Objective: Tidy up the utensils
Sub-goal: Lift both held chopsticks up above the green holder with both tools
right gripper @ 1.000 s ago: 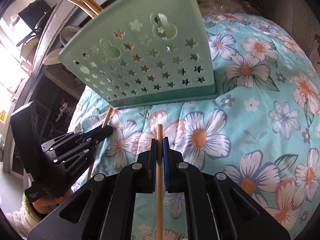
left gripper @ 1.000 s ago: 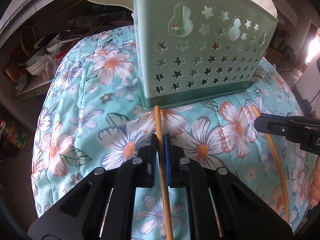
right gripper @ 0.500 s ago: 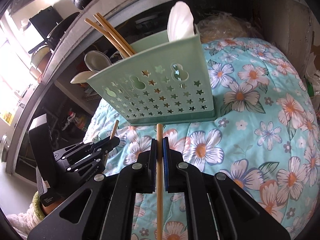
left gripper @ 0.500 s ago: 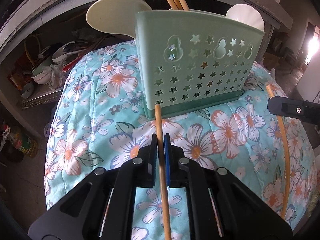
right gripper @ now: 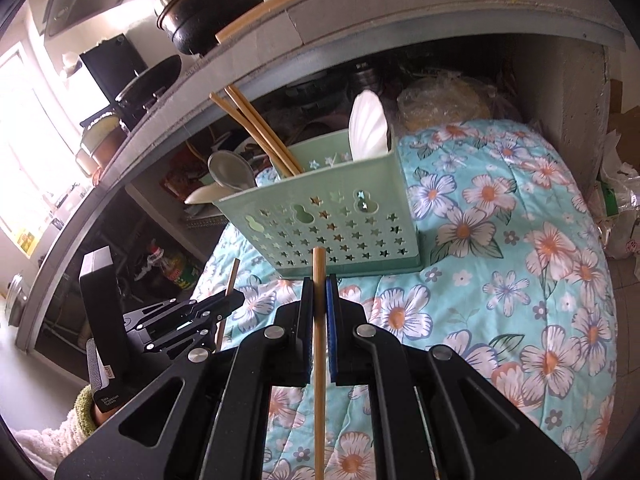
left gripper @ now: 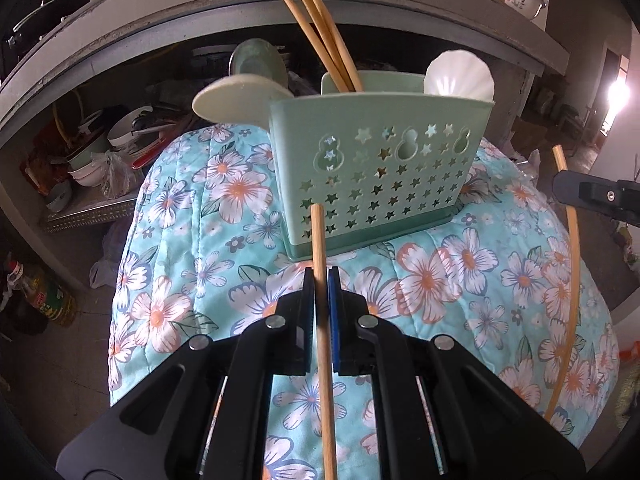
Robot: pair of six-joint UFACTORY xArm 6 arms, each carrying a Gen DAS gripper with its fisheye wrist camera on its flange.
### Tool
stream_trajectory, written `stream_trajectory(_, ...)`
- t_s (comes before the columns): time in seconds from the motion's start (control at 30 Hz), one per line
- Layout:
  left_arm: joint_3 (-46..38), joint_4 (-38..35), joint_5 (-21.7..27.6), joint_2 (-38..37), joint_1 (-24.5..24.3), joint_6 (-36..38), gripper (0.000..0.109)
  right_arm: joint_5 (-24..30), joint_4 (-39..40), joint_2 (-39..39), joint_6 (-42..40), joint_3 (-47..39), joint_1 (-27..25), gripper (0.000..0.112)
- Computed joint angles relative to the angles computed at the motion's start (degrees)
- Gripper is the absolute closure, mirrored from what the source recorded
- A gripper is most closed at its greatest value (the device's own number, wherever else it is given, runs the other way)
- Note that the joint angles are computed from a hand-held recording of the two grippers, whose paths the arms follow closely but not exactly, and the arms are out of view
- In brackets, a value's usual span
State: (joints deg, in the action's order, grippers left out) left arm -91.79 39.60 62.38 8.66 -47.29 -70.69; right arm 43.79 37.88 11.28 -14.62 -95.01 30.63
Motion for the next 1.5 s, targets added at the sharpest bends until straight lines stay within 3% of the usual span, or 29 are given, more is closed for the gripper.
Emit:
stream_trajectory(0.47,-5.77,8.84,-5.79,-6.45,-0.31,-2.14,0.103,-2.38,8.82,-6.63,-6.22,6.71,-3.15,0.106)
stream_trajectory(0.83,-20.64,16.46,-11.45,-0.21,2.87,-4.75,0.103,-2.52,13.11,-8.51,-8.83,9.28,-4.74,0.106)
stream_trajectory(1.13,-25.76,14.42,-11.17,6.22,6.41,-4.8,0.103,-1.34,14.7,-6.74,-9.61,8.57,-6.06,0.106)
stream_trajectory(1.5,-22.24,5.99,-17.48,8.99,10.5,-3.45,0.103,0.54,14.42,-2.84,-8.71,5.93,-6.91,0.106)
